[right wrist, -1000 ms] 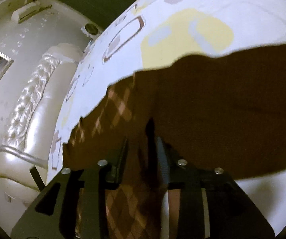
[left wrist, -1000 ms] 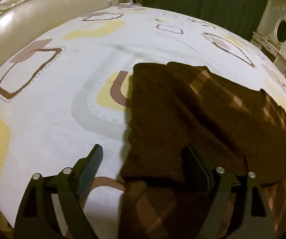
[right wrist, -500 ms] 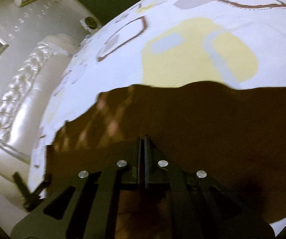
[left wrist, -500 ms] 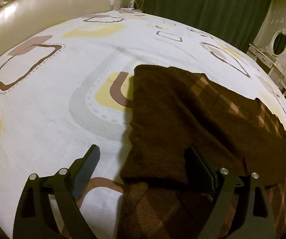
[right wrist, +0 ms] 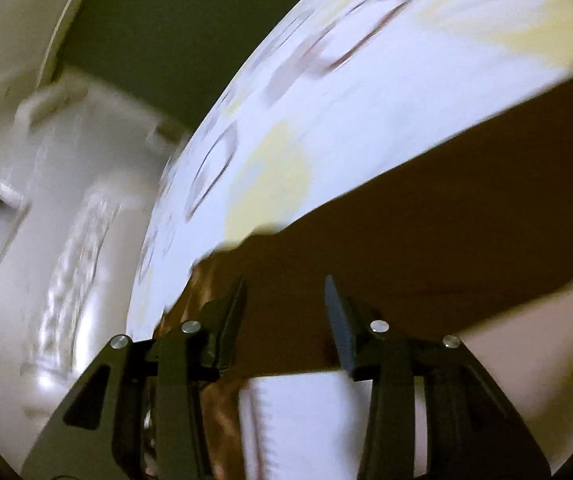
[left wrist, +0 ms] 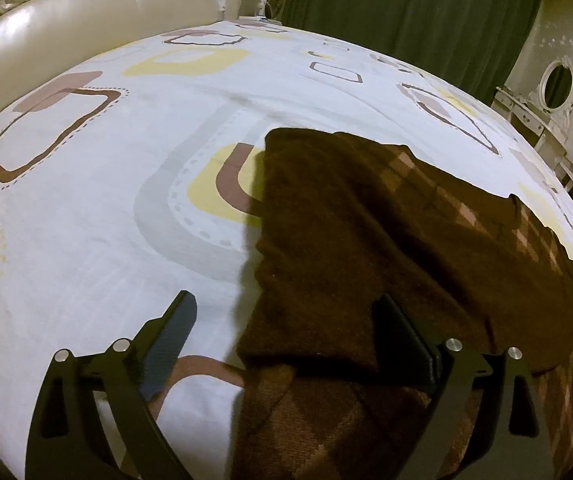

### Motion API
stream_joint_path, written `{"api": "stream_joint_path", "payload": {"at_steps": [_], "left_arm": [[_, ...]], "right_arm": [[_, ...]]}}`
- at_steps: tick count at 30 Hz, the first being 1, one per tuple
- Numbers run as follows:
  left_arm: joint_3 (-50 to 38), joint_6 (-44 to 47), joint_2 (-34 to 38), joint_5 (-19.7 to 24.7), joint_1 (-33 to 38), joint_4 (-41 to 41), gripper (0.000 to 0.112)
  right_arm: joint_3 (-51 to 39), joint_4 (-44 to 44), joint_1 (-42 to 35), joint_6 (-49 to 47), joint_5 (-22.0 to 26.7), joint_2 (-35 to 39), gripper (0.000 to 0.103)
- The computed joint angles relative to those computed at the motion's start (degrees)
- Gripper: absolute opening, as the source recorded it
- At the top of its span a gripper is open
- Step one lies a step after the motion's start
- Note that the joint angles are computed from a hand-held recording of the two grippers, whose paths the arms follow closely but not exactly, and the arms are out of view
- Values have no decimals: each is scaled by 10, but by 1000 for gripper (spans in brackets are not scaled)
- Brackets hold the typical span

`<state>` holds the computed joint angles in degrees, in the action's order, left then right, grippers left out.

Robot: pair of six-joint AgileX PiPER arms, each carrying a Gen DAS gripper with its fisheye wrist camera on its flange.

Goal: Fold small clothes

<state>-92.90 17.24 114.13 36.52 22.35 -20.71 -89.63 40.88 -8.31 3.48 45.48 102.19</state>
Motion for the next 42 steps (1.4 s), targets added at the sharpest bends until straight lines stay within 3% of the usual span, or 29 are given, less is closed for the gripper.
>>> {"api": "stream_joint_path", "payload": {"at_steps": [5,9,14,17,23,28,33,35,36,39,42], "left_arm": [[0,-8,0,-2,-4,13,93],[-2,-14,1,-1,-6,22,93],[-3,-26,2,-2,-11,37,93],[-3,-28,3,-2,-11,39,93],[-3,-33,3,-3,-13,47,93],[-4,-33,3,-3,-13,47,93],[-4,-34,4,-3,-14,48,93],[-4,-35,3,-3,-14,50,93],[-4,-35,4,-3,-14,49,93],[-4,-34,3,-3,-14,49,93],[-4,-34,3,-3,-14,48,94]], "right_arm": [[129,11,-200,29,-27,-107,40],[166,128,-306,-41,-12,-89,40],[129,150,-297,-93,-6,-43,40],[145,255,-310,-146,-15,-26,42],[162,453,-355,-239,32,19,44],[116,378,-330,-173,23,36,39],[17,324,-299,-216,117,59,40],[-44,312,-286,-231,188,89,49],[-56,300,-282,-234,199,93,57],[-56,285,-283,-207,182,95,61],[2,263,-292,-172,146,69,61]]}}
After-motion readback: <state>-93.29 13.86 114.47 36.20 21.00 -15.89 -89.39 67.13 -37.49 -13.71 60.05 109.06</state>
